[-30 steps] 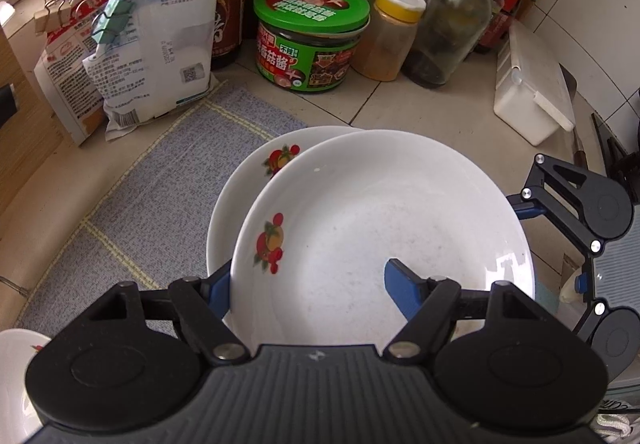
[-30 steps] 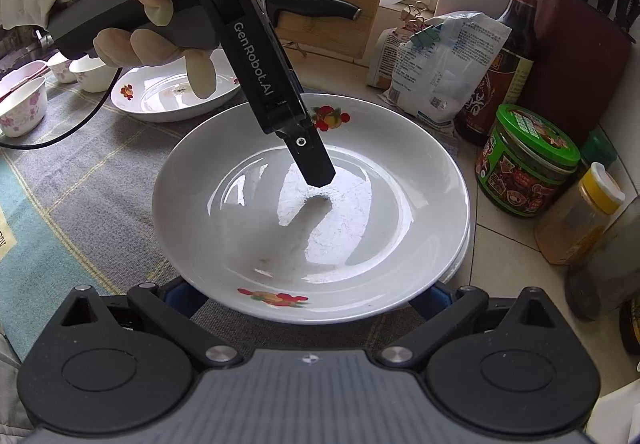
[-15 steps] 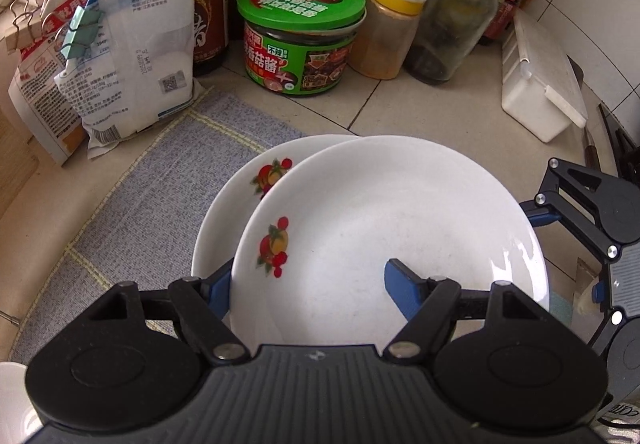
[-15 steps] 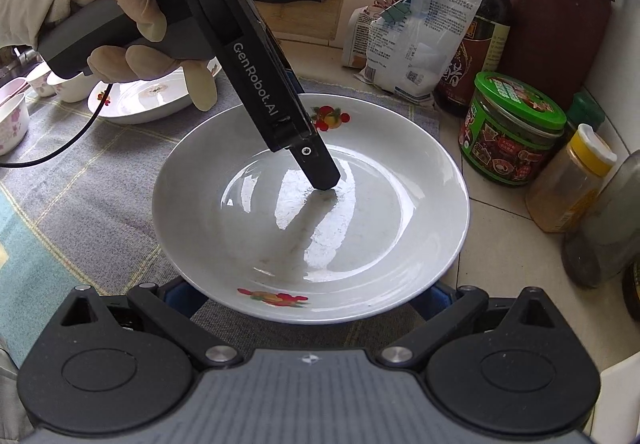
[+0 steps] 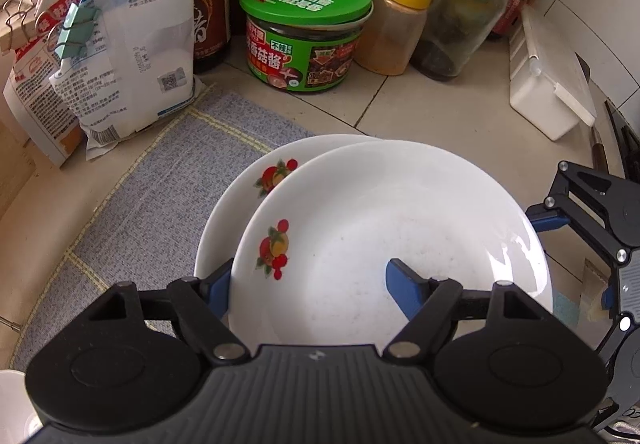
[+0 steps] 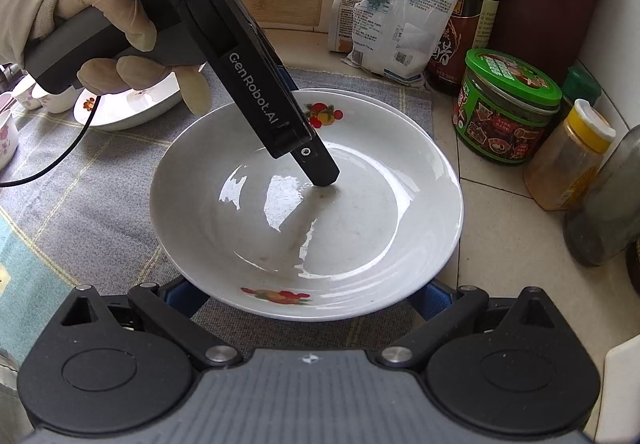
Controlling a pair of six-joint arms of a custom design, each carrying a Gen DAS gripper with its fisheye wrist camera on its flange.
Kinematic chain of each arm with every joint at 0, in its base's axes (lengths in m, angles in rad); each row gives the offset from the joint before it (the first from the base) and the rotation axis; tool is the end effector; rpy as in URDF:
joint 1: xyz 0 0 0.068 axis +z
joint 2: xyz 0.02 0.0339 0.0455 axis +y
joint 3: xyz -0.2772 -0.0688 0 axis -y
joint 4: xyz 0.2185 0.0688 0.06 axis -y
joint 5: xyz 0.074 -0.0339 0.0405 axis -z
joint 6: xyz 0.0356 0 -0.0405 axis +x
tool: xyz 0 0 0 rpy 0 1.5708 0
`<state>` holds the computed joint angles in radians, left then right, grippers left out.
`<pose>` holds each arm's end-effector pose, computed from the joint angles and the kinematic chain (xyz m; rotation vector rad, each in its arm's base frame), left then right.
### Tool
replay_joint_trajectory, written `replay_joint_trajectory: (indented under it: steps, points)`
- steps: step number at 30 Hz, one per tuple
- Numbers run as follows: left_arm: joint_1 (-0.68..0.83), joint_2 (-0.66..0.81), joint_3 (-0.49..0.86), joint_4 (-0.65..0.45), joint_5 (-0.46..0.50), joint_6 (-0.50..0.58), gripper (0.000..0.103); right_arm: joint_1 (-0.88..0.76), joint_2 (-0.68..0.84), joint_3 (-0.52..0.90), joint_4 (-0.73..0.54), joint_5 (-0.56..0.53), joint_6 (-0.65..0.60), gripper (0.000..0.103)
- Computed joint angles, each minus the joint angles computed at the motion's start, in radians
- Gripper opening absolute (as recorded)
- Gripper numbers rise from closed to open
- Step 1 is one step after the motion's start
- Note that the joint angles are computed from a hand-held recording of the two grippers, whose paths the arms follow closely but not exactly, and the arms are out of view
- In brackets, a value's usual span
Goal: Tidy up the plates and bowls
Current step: 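Settle the large plate onto the plate below and open the left gripper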
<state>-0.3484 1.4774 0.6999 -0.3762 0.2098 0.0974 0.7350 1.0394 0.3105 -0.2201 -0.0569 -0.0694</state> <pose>0.2193 -0.0876 0.1795 0.6634 2.6512 -0.3578 0.1072 0.0996 0.1627 -1.0202 2.3387 0.3365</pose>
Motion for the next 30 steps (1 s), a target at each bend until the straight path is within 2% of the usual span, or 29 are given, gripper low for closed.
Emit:
replay_joint_trajectory:
  steps: [9,30]
  points:
    - [-0.034,0.021,0.023,-0.018,-0.036,-0.001,0.083,0.011,-0.020,0.001,-0.019,0.008,0.021,0.103]
    - [-0.062,-0.006,0.018,-0.039,-0.094,-0.013,0.084,-0.002,-0.047,-0.001,-0.030,-0.009,0.004,0.103]
